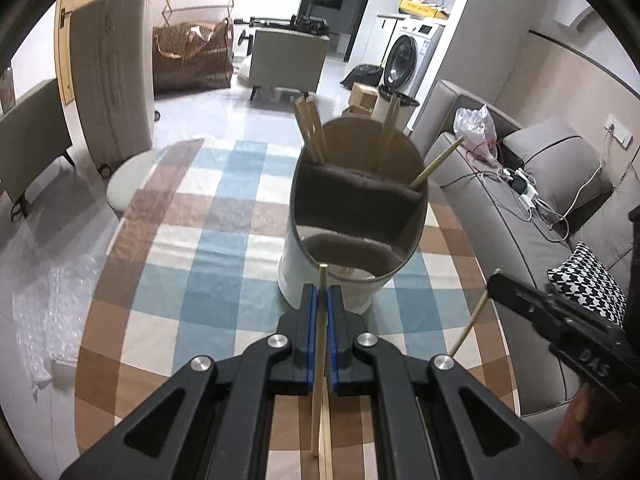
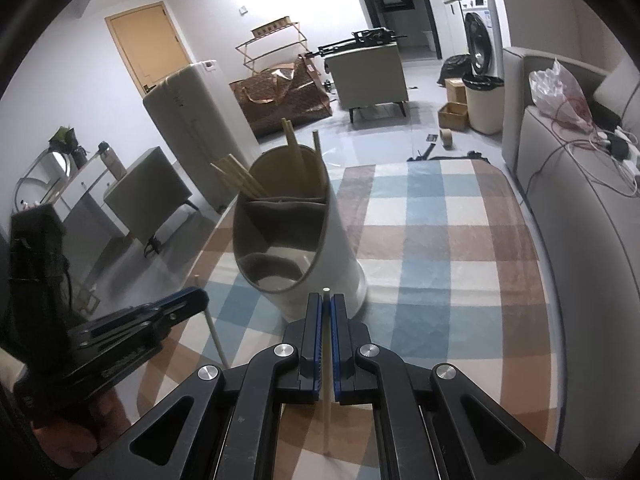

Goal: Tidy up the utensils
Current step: 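Carry both held sticks up over the white holder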

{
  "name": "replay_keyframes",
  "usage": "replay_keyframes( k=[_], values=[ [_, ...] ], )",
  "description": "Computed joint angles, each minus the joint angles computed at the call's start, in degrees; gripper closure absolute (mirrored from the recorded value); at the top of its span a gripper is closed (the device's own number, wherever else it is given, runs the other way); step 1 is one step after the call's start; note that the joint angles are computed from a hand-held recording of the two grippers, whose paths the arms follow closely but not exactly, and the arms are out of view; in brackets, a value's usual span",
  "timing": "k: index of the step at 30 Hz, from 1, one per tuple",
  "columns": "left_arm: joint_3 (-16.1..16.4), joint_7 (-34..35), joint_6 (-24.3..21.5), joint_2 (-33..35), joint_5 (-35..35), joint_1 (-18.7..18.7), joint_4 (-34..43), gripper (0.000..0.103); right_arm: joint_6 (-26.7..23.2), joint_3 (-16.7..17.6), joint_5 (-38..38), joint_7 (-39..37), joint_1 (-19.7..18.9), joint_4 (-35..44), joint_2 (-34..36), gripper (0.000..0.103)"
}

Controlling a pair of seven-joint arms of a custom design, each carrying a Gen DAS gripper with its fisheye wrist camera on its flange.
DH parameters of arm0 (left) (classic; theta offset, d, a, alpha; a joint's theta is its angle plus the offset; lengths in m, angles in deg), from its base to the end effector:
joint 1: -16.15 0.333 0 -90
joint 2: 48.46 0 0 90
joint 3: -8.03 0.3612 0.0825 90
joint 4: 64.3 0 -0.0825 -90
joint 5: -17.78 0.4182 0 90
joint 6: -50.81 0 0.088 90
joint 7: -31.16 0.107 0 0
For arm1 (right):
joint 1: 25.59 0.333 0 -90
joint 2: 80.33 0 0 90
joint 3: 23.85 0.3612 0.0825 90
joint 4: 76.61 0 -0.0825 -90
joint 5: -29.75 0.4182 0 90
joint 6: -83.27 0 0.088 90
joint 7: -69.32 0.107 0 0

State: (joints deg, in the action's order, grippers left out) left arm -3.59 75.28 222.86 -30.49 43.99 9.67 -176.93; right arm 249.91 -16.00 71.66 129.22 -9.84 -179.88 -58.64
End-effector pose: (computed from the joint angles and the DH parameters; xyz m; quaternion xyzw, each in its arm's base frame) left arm 0.6523 -0.2342 0.4200 -0.6876 0.6291 -0.3253 0.1601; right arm 0.6876 0.2429 0.4321 -0.7264 0.5622 -0.0963 0.3834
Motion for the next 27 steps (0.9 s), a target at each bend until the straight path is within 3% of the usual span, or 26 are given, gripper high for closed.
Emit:
replay_keyframes(
  k=[2, 4, 13, 19, 27],
  values=[
    [0.7, -0.6, 0.8, -0.5, 0.7, -0.4, -0.3, 0.102, 0.6, 0.0, -0.2, 0.0, 0.3, -0.2, -0.1, 0.1],
    [-2.1, 2.0, 1.2, -0.5, -1.7, 2.1, -0.7, 0.102, 1.2, 0.1, -0.2, -0.2, 0.5, -0.4, -0.1, 0.1],
    [-4.4, 8.9, -2.9, -0.3, -6.0, 3.1, 0.9, 0.103, 3.9, 0.8, 0.5, -0.5, 0.8, -1.0, -0.3, 0.1],
    [-8.4, 17.2, -5.8, 0.2, -13.7, 6.1, 1.9, 0.103, 4.9, 0.8, 0.4, 0.0, 1.4, -1.0, -0.2, 0.1],
    [-8.7, 23.3, -6.7, -1.6, -19.5, 6.6, 1.6, 0.103, 5.9, 1.3, 1.3, 0.5, 1.3, -1.5, -1.3, 0.1]
  ],
)
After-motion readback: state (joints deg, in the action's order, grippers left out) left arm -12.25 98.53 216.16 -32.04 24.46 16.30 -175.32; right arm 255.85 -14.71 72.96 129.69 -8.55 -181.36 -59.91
